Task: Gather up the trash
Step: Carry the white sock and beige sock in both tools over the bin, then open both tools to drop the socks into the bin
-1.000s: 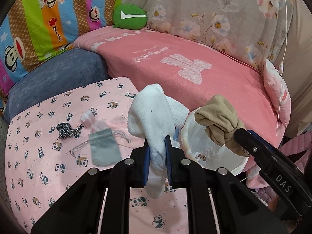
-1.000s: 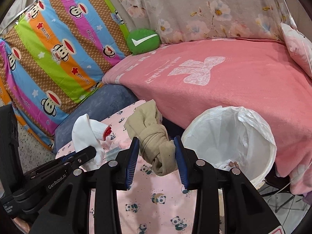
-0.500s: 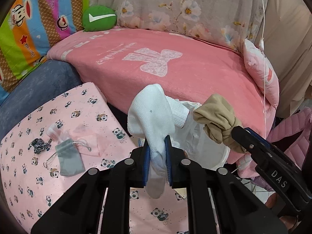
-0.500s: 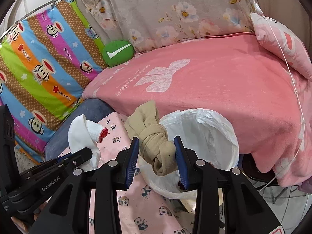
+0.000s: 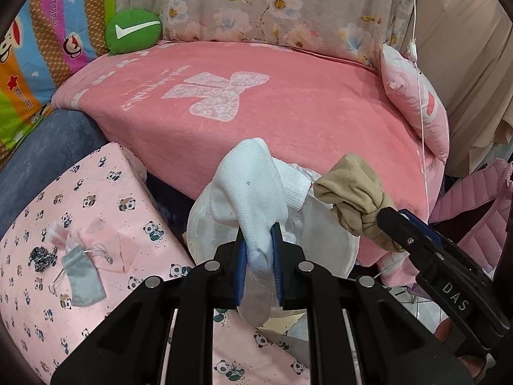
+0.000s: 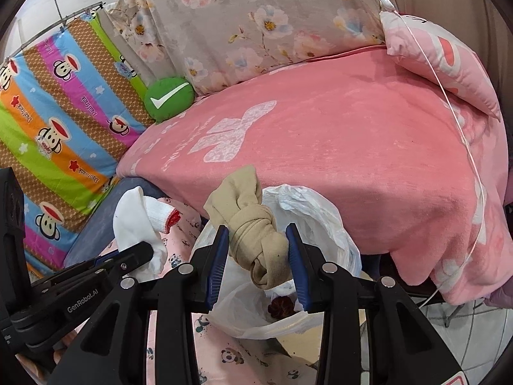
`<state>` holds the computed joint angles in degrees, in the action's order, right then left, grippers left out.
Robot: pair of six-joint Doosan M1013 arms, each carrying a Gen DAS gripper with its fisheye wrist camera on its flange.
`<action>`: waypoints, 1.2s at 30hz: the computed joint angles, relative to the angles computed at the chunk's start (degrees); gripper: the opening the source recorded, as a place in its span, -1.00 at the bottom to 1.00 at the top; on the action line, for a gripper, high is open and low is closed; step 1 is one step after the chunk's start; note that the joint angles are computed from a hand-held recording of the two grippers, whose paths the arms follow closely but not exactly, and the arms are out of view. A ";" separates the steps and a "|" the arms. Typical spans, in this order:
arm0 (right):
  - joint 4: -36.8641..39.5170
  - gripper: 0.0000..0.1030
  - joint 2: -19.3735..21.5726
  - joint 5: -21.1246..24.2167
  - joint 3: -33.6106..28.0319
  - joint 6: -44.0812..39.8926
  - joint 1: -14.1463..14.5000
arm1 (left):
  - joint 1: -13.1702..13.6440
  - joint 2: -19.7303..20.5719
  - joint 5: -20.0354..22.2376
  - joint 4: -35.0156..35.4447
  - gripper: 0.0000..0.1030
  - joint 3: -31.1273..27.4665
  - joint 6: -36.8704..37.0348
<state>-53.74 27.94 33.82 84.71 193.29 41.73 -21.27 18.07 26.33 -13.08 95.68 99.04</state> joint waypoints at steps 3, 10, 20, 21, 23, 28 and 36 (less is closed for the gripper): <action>-0.03 -0.28 -0.08 -0.29 0.47 0.32 -0.48 | -0.30 0.62 0.56 0.38 -0.71 -0.62 -0.17; 0.36 -0.28 0.25 -0.44 0.54 0.18 -0.96 | -0.47 1.50 1.81 -0.28 -0.69 -1.48 0.57; 1.98 -0.28 1.58 -0.63 -1.26 -2.46 -1.42 | -0.06 1.92 0.80 3.01 -0.10 -1.64 -4.17; 2.31 -0.28 1.76 -0.66 -1.52 -3.08 -1.47 | -0.02 1.85 0.47 3.63 0.02 -1.56 -4.93; 2.73 -0.28 2.04 -0.54 -2.03 -3.92 -1.45 | 0.09 1.60 -0.42 4.75 0.14 -1.29 -6.24; 1.85 -0.23 2.85 0.05 -3.06 -3.41 -1.12 | 0.61 1.43 -0.99 5.18 0.33 -1.05 -7.20; 3.20 -0.02 3.43 0.38 -4.43 -5.36 -0.86 | 1.91 0.91 -1.40 4.59 0.33 -0.30 -8.46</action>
<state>-50.54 31.37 34.20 80.29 187.93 40.88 -19.36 18.97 24.93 -8.49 95.38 90.59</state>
